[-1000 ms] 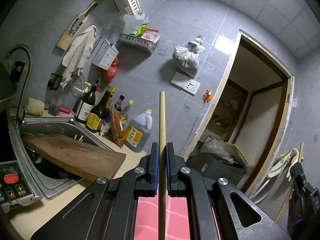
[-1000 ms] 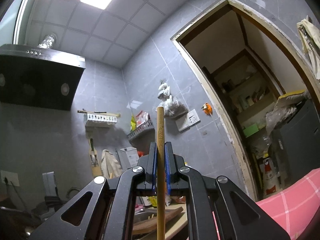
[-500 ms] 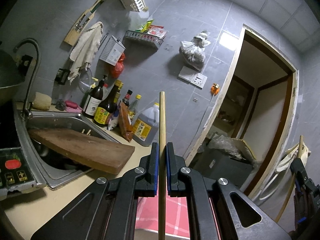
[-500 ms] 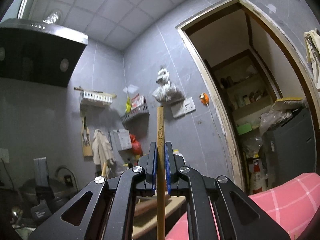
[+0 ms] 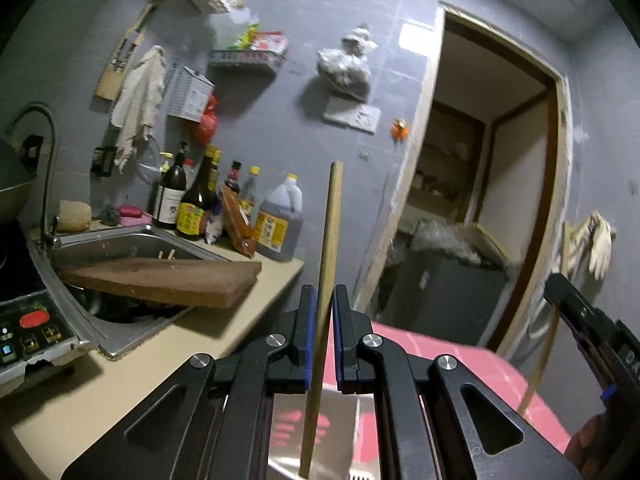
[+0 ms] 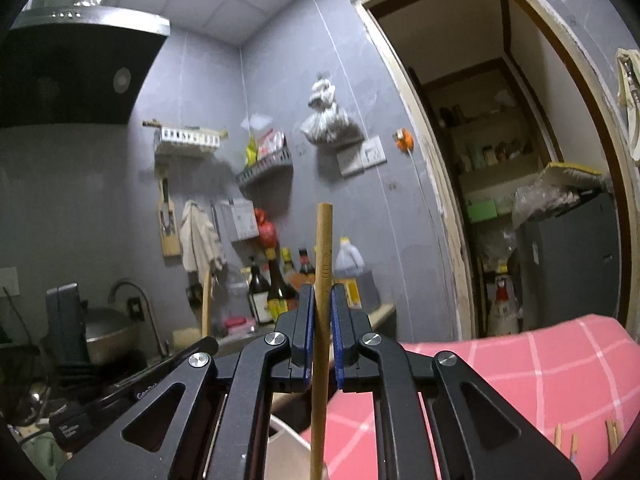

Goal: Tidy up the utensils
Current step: 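Lift both held chopsticks and carry them over the white caddy, then lower both chopsticks into the white caddy and open both grippers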

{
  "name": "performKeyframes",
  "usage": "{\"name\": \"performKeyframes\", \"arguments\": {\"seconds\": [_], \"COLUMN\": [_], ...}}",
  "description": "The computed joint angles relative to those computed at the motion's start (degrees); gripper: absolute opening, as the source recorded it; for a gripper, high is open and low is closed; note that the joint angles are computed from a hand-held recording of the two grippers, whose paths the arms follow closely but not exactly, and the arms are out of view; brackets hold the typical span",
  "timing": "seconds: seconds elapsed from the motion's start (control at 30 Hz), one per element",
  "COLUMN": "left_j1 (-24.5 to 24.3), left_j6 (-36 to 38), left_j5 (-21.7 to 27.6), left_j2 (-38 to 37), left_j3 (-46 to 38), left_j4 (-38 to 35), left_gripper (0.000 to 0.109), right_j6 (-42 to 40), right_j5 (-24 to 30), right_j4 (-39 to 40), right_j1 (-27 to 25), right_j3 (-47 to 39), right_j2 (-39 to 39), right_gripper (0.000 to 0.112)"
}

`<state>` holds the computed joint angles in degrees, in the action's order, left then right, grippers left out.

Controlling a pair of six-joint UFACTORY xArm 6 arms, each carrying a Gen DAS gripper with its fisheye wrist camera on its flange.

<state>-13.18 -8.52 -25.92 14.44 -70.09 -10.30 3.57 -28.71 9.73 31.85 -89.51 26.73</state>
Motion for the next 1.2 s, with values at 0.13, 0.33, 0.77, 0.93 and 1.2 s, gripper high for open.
{"name": "performKeyframes", "arguments": {"seconds": [0.13, 0.33, 0.77, 0.93, 1.2], "left_j1": [1.3, 2.7, -1.1, -6.7, -13.8], "left_j6": [-7.7, -15.8, -5.0, 11.7, 25.1], "left_j5": [2.2, 4.0, 2.4, 0.2, -2.5], "left_j2": [-0.8, -2.1, -6.8, -9.3, -12.0], "left_j3": [1.4, 2.4, 6.3, 7.3, 8.7], "left_j4": [9.5, 17.3, 3.8, -12.4, -23.5], "left_gripper": [0.006, 0.009, 0.058, 0.077, 0.095], "right_j6": [-0.4, -3.3, -18.5, -25.0, -32.1], "right_j5": [3.0, 5.7, -0.3, -4.2, -6.2], "right_j4": [1.3, 5.3, 20.8, 26.5, 33.3], "right_j1": [0.0, 0.3, 3.2, 4.3, 5.6], "right_j3": [1.8, 2.2, 6.6, 12.2, 23.1], "right_j2": [-1.4, -2.1, -6.6, -11.9, -22.9], "right_gripper": [0.009, 0.025, 0.078, 0.092, 0.103]}}
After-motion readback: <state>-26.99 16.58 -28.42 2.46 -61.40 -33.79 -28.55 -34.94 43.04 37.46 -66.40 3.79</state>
